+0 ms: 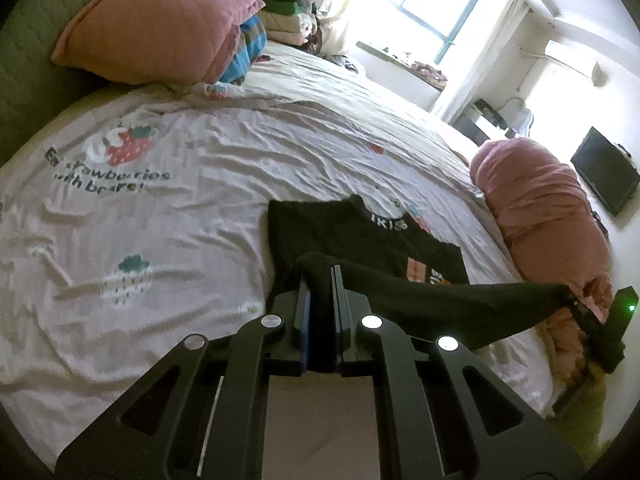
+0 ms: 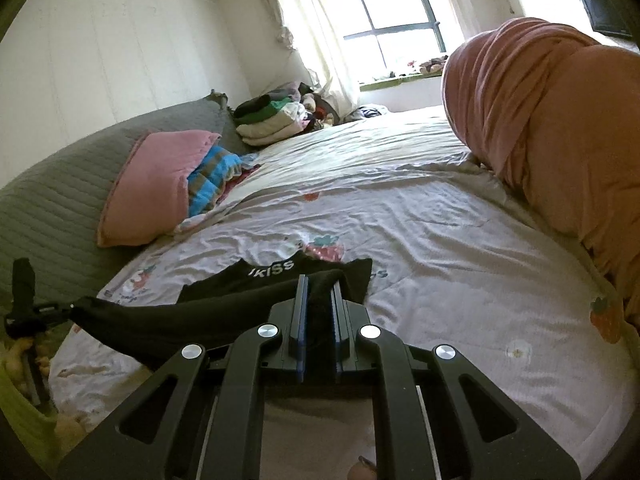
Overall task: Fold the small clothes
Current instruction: 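Lift the hem with both grippers and fold it toward the collar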
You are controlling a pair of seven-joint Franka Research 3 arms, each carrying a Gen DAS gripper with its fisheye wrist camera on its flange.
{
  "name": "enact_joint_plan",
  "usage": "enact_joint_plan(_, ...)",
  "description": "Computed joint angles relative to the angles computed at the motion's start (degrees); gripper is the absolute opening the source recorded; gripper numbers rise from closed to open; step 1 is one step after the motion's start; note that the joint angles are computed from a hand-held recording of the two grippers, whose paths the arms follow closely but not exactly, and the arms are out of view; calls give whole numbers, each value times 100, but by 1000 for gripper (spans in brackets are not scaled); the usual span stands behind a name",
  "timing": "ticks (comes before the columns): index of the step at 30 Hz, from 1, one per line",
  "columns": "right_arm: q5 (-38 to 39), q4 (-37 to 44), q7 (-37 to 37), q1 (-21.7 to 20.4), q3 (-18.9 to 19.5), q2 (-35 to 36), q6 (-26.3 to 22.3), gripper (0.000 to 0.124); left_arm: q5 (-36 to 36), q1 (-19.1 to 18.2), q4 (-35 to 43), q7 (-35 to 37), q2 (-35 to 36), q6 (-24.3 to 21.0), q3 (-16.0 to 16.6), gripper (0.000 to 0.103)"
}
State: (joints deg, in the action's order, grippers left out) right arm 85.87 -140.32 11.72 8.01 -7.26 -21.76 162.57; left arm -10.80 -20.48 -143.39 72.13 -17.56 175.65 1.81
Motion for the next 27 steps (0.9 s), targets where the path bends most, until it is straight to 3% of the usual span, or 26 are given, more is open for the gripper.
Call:
enact_joint_plan(10,153,617,71,-38,163,737,249,9,365,522,520,-326,676,178,-342,3)
enact_joint_plan(17,8,994,272,-65,297,1241,443,9,1228,1190,829,-955,1108,189,-847,3)
enact_joint_plan(22,-164,1193,440,-81,379,1556,581,9,1456,1318,978,-1132,1375,219,-898,3)
enact_joint_plan(24,-244,1250,530,-87,412,1661,626,9,1679,1413,1035,-1306,1456,204,-951,3)
enact_joint_plan(27,-333,1321,634,-97,459,1806,710,9,2569,1636,1140,-2023,1568,145,-1068,3)
